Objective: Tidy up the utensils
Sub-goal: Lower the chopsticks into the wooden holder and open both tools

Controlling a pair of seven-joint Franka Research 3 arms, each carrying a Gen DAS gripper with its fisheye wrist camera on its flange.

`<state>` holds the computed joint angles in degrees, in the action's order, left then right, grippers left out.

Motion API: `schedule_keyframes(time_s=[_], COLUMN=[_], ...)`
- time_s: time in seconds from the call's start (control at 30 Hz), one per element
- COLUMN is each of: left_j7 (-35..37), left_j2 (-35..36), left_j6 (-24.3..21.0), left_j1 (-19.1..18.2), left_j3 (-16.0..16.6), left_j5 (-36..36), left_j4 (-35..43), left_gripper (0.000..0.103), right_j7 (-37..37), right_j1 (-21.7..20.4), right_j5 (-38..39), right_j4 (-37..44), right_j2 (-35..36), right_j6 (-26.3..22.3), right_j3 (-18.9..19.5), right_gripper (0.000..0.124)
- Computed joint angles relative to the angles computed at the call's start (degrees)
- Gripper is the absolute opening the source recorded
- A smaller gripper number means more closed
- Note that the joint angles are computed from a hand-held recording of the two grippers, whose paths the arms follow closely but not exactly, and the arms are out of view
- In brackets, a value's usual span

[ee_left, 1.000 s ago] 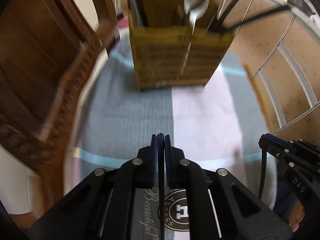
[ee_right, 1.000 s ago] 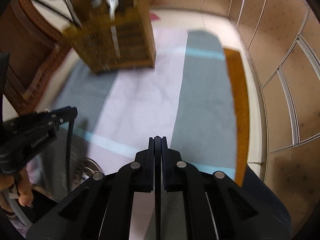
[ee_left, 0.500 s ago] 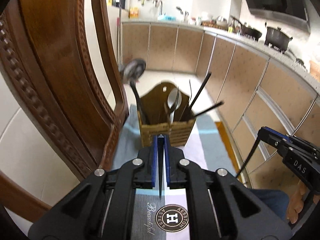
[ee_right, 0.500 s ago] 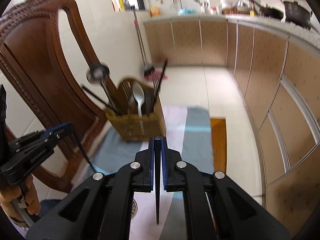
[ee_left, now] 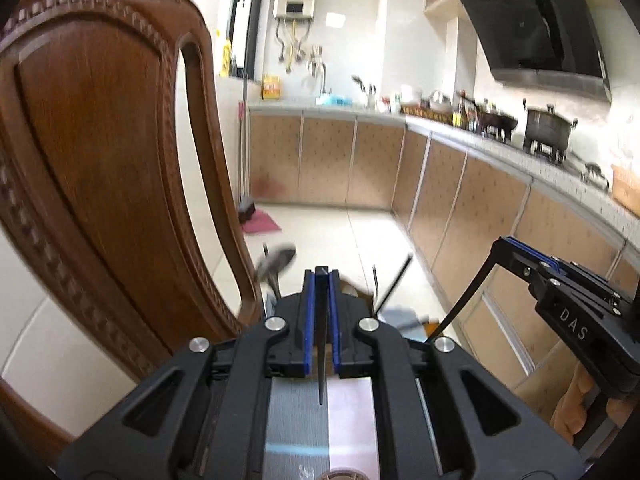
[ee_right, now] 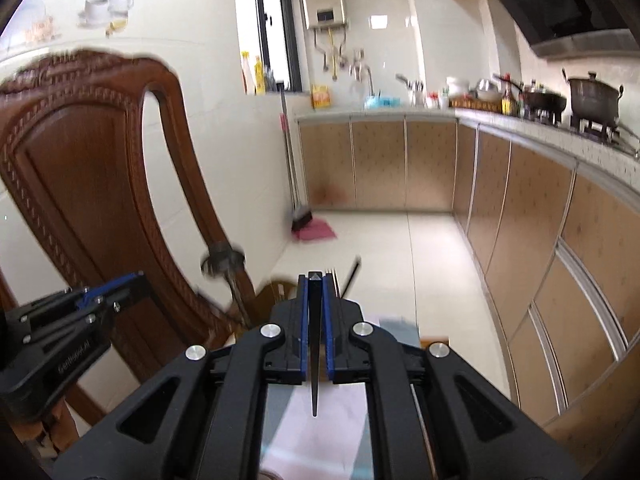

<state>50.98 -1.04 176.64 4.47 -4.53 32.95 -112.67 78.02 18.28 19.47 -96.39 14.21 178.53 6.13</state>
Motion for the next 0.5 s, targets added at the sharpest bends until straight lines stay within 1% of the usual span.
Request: schedule_keyframes(time_s=[0.03,0.1,0.13,0.2,0.23,0.27,0.3,0.37,0.4,0.47,0.5], left_j7=[-2.44,-8.58,-14.56,-22.31,-22.96,-23.26,-23.90,-25.97,-26.38,-25.76,-25.40], left_j2=[0.09,0.33,0.89,2.38,3.21,4.27,5.37,7.45,8.26,10.05,11.25], left_j6=[0.36,0.92,0.40,-1.56,-1.74,-1.82,-1.96,-1.57,-1.44,-0.47,-0.03], left_j1=[0.35,1.09,1.53,1.36,1.09,0.78,0.39,-0.74,-1.20,-1.76,-2.11], left_j3=[0.06,0.33,0.48,1.02,1.27,1.57,2.02,3.35,3.95,4.80,5.18], left_j5=[2.45,8.34,14.20,21.53,22.07,22.30,22.69,24.82,25.55,25.06,24.65], left_j4=[0.74,2.67,4.54,7.97,9.07,10.36,11.68,14.03,14.99,16.36,17.38], left_gripper=[0.007,0.007,0.007,0.007,0.007,0.007,0.007,0.007,0.007,0.007,0.007], right_j7=[-0.74,-0.61,0.25,2.96,4.46,5.24,5.62,7.19,7.52,8.21,8.40], right_j1=[-0.82,-0.78,0.15,3.67,5.69,6.45,6.52,8.49,8.52,8.30,7.62], right_j5=[1.22,1.80,1.50,-0.18,-1.12,-1.73,-2.12,-3.16,-3.46,-3.79,-3.83], right_j4=[1.15,2.38,3.23,4.63,5.72,6.87,7.80,10.58,11.55,14.47,15.90], right_j2=[0.55,1.11,1.71,2.82,3.73,4.72,5.53,7.99,9.05,11.48,12.57], right_j6=[1.78,3.61,4.95,6.18,6.57,6.79,6.88,6.74,6.93,5.79,5.00], right_j3=[1.28,1.43,0.50,-3.61,-6.07,-7.04,-7.17,-9.86,-9.87,-9.82,-9.01], right_gripper=[0.007,0.007,0.007,0.007,0.007,0.007,0.007,0.007,0.007,0.007,0.007])
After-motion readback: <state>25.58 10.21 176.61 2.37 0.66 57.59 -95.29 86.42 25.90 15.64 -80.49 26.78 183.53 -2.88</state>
